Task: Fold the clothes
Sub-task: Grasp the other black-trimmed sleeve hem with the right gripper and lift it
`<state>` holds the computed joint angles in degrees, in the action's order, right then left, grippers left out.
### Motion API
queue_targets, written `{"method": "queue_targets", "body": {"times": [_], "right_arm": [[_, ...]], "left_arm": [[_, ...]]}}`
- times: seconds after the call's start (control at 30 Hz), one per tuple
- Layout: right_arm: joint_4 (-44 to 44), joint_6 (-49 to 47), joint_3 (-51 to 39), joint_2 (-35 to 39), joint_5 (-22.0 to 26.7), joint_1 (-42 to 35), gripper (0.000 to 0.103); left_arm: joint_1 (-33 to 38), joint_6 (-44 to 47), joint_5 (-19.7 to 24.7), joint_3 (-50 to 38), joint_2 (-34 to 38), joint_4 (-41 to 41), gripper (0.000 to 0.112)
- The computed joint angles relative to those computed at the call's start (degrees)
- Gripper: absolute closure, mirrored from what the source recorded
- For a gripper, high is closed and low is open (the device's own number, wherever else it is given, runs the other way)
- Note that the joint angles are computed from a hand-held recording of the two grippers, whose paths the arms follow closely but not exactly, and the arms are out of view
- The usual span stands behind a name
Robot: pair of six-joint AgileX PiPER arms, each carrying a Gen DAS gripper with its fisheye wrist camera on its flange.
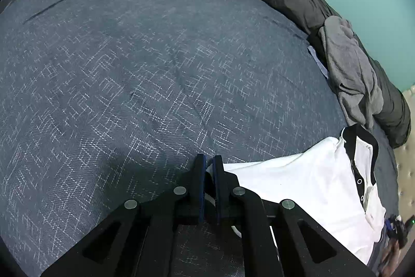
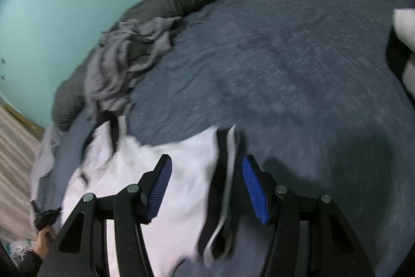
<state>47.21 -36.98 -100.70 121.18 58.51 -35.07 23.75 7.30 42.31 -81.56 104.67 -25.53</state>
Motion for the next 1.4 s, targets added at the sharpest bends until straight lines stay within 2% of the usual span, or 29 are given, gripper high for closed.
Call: {"method": "queue_targets", "body": {"times": [0.13,0.2,0.23,0.27,0.3,0.33,0.5,0.63,0.9,1.0,1.03,1.07,1.13,1.17,1.23,1.27,1.4], "right_arm": [[-2.59,3.81,-7.42,5.96,0.71,1.36,0.046],[-1.84,3.27,-8.21,7.15,0.58,1.61,0.057],[-1.02,2.70,-8.11,7.29,0.82,1.57,0.072],[-0.21,2.14,-8.04,7.44,1.08,1.54,0.081],[0.51,1.63,-7.93,7.56,1.32,1.53,0.082],[0.84,1.40,-7.62,7.38,1.34,1.60,0.099],[5.21,2.70,-6.17,5.56,-1.63,-1.08,0.100],[2.37,6.96,-8.25,5.67,-3.95,-3.19,0.100],[-4.12,13.76,-13.66,10.42,-1.15,-1.99,0.100],[-5.06,16.24,-16.20,12.07,0.21,-1.38,0.094],[-5.39,16.91,-16.78,12.25,0.74,-1.28,0.083],[-5.49,15.55,-15.08,10.83,-0.04,-1.18,0.065],[-5.49,12.81,-11.67,8.01,-1.38,-1.05,0.054],[-4.30,11.05,-9.14,6.38,-0.96,-1.37,0.054],[-2.15,7.76,-4.46,3.29,0.15,-2.01,0.054],[-1.19,6.18,-2.14,1.77,0.75,-2.33,0.054],[0.75,0.39,9.64,-4.74,1.70,-3.37,0.054]], "left_arm": [[-0.43,-0.31,0.34,-1.29,0.90,0.36,0.106],[-0.62,-0.22,0.33,-1.50,1.12,0.61,0.106],[-0.72,-0.29,0.36,-1.59,1.22,0.66,0.106],[-0.83,-0.33,0.29,-1.54,1.21,0.81,0.106],[-0.90,-0.34,0.24,-1.52,1.20,0.90,0.106],[-0.83,-0.20,0.20,-1.51,1.25,0.93,0.106],[-0.77,-0.07,0.03,-1.46,1.34,1.35,0.106],[-0.89,-0.12,0.25,-1.77,1.55,1.83,0.106],[-2.20,-3.18,-0.08,-2.72,2.12,4.26,0.106],[-2.46,-3.81,0.05,-3.18,2.40,4.72,0.106],[-2.35,-3.54,0.36,-3.45,2.59,4.23,0.106],[-2.19,-3.19,0.64,-3.68,2.74,3.64,0.105],[-1.51,-2.11,1.03,-3.57,2.40,2.00,0.104],[-1.14,-1.72,1.23,-3.42,2.11,1.33,0.101],[-0.29,-1.06,1.62,-2.71,1.01,0.11,0.087],[0.33,-0.52,1.97,-1.99,0.11,-0.69,0.076],[2.02,2.37,3.14,3.07,-4.60,-4.34,0.074]]}}
